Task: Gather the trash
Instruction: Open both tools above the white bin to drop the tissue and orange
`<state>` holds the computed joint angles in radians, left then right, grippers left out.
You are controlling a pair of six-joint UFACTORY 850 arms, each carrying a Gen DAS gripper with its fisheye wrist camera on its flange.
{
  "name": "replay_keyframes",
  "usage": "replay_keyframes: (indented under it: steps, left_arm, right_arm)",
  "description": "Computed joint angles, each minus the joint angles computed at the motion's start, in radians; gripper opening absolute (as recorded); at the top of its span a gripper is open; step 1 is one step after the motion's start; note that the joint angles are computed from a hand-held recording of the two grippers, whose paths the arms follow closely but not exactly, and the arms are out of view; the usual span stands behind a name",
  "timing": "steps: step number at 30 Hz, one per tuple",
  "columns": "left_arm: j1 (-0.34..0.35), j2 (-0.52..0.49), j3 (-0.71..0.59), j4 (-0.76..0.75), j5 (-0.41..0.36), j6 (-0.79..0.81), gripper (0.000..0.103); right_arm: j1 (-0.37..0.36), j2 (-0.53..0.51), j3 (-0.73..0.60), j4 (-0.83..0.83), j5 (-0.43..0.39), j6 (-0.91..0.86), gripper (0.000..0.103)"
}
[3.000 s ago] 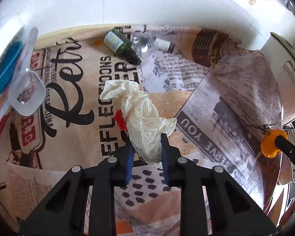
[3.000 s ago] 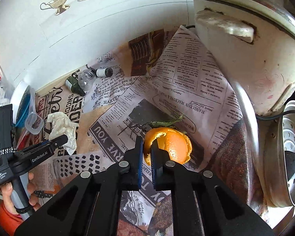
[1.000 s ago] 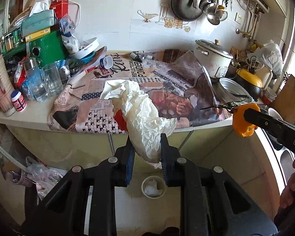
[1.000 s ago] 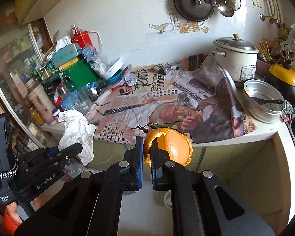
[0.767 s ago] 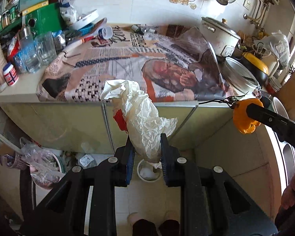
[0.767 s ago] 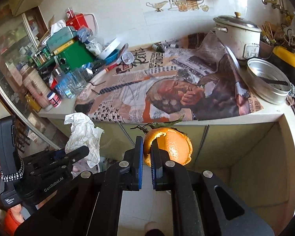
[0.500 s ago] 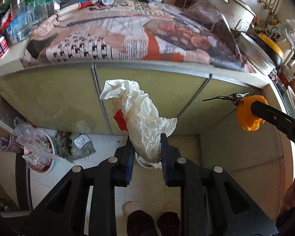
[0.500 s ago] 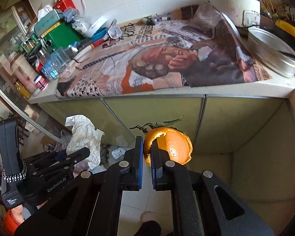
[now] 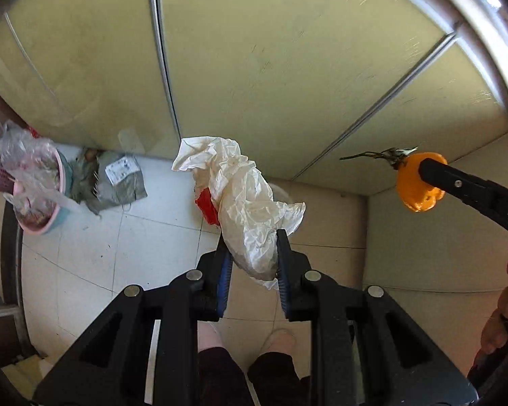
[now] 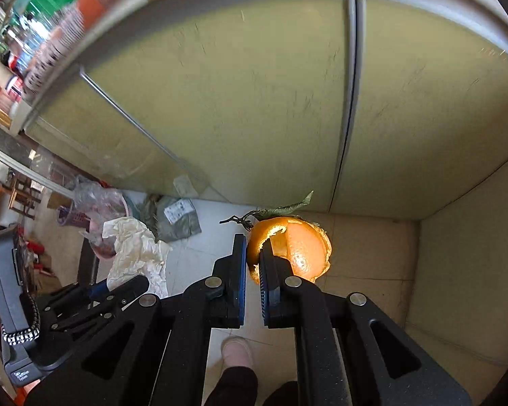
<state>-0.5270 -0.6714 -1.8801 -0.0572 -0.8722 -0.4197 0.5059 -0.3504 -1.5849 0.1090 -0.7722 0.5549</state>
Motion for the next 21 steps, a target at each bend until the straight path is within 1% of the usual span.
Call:
replay_keyframes:
  steps: [3,4,6,8,9,11,15,17,18,19,21]
  left_arm:
    - [0.005,-0.023,0.024,-0.008,0.040,0.000,0.023]
    - [0.006,-0.032,0.029,-0.011,0.051,0.002,0.023]
    - [0.003,-0.052,0.030,-0.018,0.065,0.004,0.023]
    - [0.001,-0.074,0.022,-0.025,0.071,0.008,0.023]
    - [-0.001,-0.086,0.016,-0.036,0.072,0.015,0.023]
    - [-0.005,-0.111,-0.001,-0.061,0.070,0.038,0.024]
    - [-0.018,-0.172,-0.072,-0.098,0.050,0.079,0.025]
    - [-0.025,-0.204,-0.114,-0.114,0.040,0.098,0.028]
    - [-0.028,-0.222,-0.140,-0.122,0.030,0.109,0.034]
    - [-0.031,-0.243,-0.170,-0.120,0.011,0.112,0.043]
    - [-0.040,-0.285,-0.237,-0.096,-0.029,0.094,0.049]
  right_arm:
    - [-0.007,-0.048,0.006,0.051,0.033,-0.054,0.007]
    - [-0.008,-0.062,0.004,0.064,0.039,-0.071,0.009]
    - [-0.015,-0.085,0.004,0.117,0.054,-0.119,0.010]
    - [-0.027,-0.102,0.011,0.176,0.053,-0.153,0.014]
    - [-0.033,-0.094,0.033,0.204,0.065,-0.164,0.019]
    - [-0.044,-0.073,0.076,0.226,0.090,-0.179,0.021]
    - [-0.050,-0.041,0.107,0.149,0.077,-0.135,0.022]
    - [-0.066,-0.033,0.114,0.147,0.067,-0.149,0.023]
    - [-0.069,-0.023,0.122,0.139,0.064,-0.146,0.023]
    - [-0.077,-0.022,0.126,0.132,0.062,-0.151,0.023]
    - [-0.081,-0.012,0.132,0.106,0.055,-0.136,0.024]
